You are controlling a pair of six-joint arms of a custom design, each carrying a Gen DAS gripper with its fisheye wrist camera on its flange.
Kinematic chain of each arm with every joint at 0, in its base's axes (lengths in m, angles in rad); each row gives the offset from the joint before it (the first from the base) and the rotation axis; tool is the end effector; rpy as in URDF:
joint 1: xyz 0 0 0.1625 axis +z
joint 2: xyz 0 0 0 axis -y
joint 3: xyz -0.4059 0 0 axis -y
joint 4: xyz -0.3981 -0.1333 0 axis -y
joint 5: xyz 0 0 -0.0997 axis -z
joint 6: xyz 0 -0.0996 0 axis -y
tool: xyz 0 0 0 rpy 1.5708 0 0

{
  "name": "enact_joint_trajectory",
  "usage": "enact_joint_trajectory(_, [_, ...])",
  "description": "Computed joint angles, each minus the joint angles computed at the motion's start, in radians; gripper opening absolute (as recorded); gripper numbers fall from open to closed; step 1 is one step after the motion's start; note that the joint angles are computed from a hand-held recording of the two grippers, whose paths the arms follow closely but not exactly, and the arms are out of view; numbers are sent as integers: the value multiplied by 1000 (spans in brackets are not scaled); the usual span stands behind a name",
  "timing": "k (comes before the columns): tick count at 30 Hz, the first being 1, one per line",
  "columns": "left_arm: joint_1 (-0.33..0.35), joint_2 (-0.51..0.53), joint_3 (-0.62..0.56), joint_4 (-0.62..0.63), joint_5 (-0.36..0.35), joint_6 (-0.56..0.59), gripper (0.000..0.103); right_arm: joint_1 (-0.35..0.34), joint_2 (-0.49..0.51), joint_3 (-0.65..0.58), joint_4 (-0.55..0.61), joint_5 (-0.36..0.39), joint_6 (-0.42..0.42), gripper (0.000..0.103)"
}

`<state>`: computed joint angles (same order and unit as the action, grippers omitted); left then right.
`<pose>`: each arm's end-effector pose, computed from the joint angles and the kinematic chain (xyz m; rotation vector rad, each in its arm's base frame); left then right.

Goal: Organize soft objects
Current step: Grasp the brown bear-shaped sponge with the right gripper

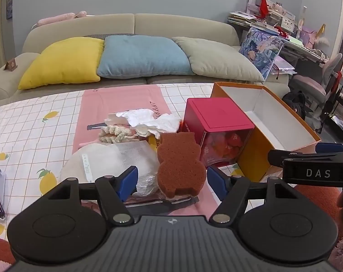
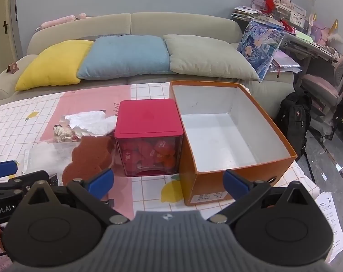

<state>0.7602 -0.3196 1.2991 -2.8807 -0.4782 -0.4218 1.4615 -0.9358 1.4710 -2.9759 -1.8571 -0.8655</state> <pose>-0.3664 -0.6544 -0.0515 0.2059 2.1985 -1.0709 0.0260 -0.7277 0.3008 0.7278 -2.2625 0.8134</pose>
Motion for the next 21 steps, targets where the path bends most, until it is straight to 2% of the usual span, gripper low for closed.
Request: enact_joint_trajectory(21, [5, -6, 7, 16, -5, -41, 82, 2, 10, -8, 16, -23, 1, 100])
